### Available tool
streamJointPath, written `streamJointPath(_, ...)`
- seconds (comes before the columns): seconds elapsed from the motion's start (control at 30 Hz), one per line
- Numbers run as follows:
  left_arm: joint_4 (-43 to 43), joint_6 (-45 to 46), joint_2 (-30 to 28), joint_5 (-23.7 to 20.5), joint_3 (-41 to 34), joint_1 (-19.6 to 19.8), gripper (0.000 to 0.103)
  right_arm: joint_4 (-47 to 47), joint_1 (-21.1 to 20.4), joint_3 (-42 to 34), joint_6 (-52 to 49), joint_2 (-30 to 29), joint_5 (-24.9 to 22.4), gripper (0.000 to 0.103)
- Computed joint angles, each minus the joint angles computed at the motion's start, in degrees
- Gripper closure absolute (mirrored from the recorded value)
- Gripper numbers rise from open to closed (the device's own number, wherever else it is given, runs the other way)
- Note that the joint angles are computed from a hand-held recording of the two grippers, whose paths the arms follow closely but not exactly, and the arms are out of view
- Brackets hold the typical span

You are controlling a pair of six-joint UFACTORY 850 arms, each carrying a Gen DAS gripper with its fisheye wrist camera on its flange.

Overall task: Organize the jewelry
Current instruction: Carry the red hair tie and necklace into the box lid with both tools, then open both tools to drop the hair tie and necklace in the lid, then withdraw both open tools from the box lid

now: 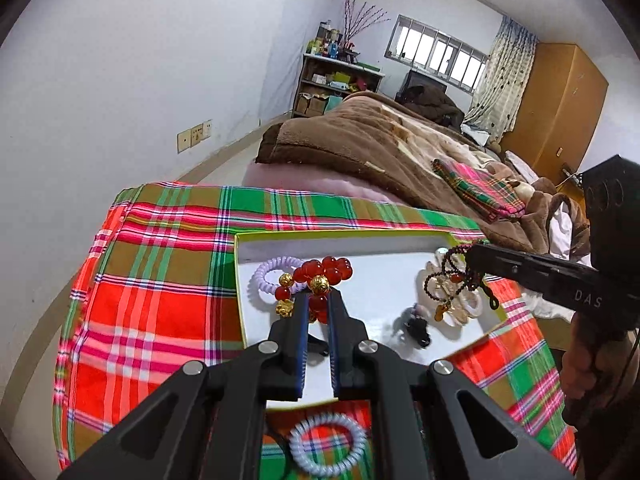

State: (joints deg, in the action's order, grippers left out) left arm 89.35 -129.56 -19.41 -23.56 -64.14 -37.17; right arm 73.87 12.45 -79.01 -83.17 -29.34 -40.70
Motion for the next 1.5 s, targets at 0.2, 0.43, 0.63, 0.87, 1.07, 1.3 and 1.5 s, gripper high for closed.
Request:
streamJointPath(0.2, -2.41, 3.18, -1.82, 1.26, -1.14, 1.09, 0.094, -3.98, 1.05, -3.86, 4.47, -3.41, 1.06, 0.100)
streamJointPath(0.43, -4.83, 5.93, -3.11, 2.43, -1.73, 1.58, 0.093, -6.91, 1.45, -5.48, 7.12, -4.68, 1.41, 0.082)
streamJointPath(0.63, -5.82, 6.97, -3.05, 2.13, -1.64, 1.50, 0.093, -7.69, 1.45, -5.27, 7.23, -4.33, 2.15, 0.076)
streamJointPath(0.87, -2.89, 4.52, -1.11, 1.14, -0.35, 0.76, 0.093, -2.99, -0.27, -2.04, 4.17, -1.50, 1.64, 0.075)
streamJointPath(1.07, -2.33, 2.43, 1.15, 0.10, 1.43, -0.56, 0.093, 1.77, -1.52, 4.80, -2.10, 4.01, 2.40, 0.075)
streamJointPath(1.3, -4.40, 1.72, 4.11, -3.51, 3.81, -4.14, 0.093, 7.81, -2.80, 14.29, -9.45, 11.34, 4.28, 0.075)
streamJointPath(1.5, -7.63, 1.70, 6.13, -7.62, 5.44, -8.14, 0.093, 11.35, -4.07, 21.83, -14.20, 17.55, 4.73, 0.075)
